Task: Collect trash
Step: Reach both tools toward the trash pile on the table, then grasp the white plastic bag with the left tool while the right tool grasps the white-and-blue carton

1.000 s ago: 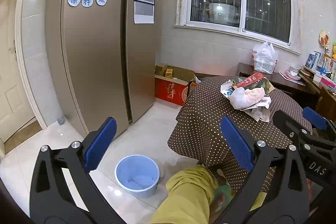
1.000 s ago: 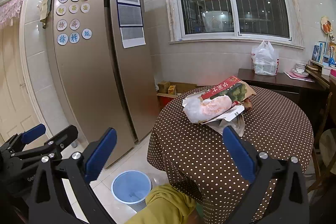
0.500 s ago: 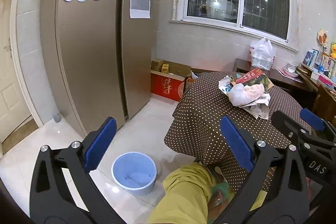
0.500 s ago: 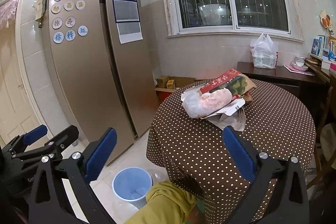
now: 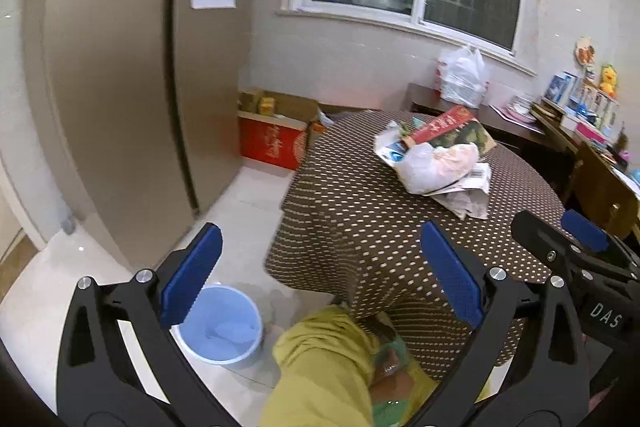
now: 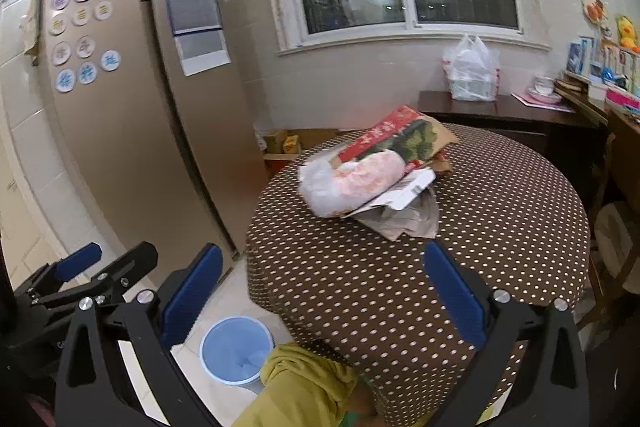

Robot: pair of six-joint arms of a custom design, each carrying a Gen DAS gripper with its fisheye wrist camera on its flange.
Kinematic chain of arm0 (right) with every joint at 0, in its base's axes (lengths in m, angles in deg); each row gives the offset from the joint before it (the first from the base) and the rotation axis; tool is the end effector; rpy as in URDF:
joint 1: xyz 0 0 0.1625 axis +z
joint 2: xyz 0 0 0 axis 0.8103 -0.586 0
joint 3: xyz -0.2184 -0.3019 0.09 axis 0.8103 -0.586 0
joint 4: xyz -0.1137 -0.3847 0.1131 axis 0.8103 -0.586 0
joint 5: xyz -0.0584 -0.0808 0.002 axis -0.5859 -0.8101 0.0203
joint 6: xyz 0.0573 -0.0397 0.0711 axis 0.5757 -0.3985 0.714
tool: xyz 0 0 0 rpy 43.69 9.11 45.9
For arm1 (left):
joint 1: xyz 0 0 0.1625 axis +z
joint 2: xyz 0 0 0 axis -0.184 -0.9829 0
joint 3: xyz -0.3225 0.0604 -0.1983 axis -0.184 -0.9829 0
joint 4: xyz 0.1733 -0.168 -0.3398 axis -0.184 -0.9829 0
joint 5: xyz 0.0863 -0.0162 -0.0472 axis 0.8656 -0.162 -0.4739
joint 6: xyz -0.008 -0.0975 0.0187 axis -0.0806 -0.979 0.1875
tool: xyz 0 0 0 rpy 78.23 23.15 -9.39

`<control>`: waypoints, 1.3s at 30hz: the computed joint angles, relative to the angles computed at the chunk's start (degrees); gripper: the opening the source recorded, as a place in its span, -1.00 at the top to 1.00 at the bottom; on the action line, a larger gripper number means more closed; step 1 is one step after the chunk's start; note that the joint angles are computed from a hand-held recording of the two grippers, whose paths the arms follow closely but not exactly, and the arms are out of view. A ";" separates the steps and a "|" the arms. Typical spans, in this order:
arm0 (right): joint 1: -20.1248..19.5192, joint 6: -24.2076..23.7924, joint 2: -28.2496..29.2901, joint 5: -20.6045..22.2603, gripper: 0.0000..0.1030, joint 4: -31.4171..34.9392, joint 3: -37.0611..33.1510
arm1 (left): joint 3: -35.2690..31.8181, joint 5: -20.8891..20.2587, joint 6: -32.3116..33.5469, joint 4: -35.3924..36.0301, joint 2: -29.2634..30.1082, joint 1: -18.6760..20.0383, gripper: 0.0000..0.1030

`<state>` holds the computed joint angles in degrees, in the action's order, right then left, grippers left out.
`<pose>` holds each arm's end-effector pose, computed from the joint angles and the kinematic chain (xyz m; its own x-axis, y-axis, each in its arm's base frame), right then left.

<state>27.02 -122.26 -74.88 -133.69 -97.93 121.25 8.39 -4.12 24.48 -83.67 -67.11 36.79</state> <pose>0.0591 -0.5080 0.3690 -0.7817 -0.3206 0.5350 -0.6172 0.5213 -0.5894 -0.4285 -0.4657 -0.0048 -0.7616 -0.2184 -0.6101 0.4519 0.4958 -0.7416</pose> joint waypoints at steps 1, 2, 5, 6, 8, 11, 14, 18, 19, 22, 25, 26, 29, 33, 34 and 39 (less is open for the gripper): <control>0.00 0.43 0.60 -0.61 -0.92 -0.50 -0.52 | -0.93 -0.61 3.96 -3.59 1.07 0.65 -0.88; 0.06 0.95 1.19 -1.36 -0.92 -0.91 -1.03 | -1.96 -1.16 7.49 -6.46 2.07 1.25 -0.88; -0.19 3.57 3.57 -3.66 -0.92 -0.54 -3.88 | -6.24 -4.16 20.07 -16.15 5.76 3.53 -0.88; -0.37 4.53 4.20 -4.23 -0.92 -0.14 -4.77 | -7.81 -4.95 22.47 -17.48 6.85 4.21 -0.88; -0.89 5.88 5.34 -4.89 -0.92 0.44 -6.34 | -10.53 -5.72 26.17 -19.92 8.92 5.18 -0.88; -1.40 7.03 7.07 -6.85 -0.92 -0.24 -8.30 | -15.32 -8.91 35.50 -26.16 12.39 6.96 -0.88; -1.98 7.94 9.14 -8.65 -0.92 -0.96 -10.83 | -21.41 -13.63 43.68 -27.54 15.51 9.24 -0.88; -2.40 9.48 11.68 -10.16 -0.92 -0.82 -14.23 | -27.70 -18.05 54.15 -29.93 18.95 11.14 -0.88; -2.59 9.84 12.52 -10.44 -0.92 -0.72 -15.39 | -29.35 -19.19 57.73 -31.15 20.03 11.56 -0.88; -2.72 10.84 14.08 -11.39 -0.92 -0.61 -17.27 | -35.91 -21.47 63.16 -25.29 22.99 13.34 -0.88; -2.79 11.59 15.38 -12.02 -0.92 -0.01 -18.83 | -41.19 -23.61 66.38 -20.09 25.32 14.79 -0.88; -2.84 11.77 15.79 -12.16 -0.92 0.14 -19.31 | -42.24 -24.69 66.95 -19.18 25.73 15.21 -0.88; -2.94 12.46 17.10 -12.61 -0.92 1.10 -20.92 | -44.41 -29.46 67.50 -17.15 26.26 16.70 -0.88; -3.16 14.09 18.55 -12.47 -0.92 2.67 -22.92 | -46.58 -34.49 68.38 -14.48 27.04 18.06 -0.74; -3.16 14.27 18.54 -12.45 -0.92 2.83 -22.97 | -47.18 -35.88 66.80 -12.99 27.03 18.47 -0.34; -3.23 14.71 18.20 -12.00 -0.92 3.92 -23.01 | -47.46 -38.93 61.66 -11.45 26.58 19.39 0.16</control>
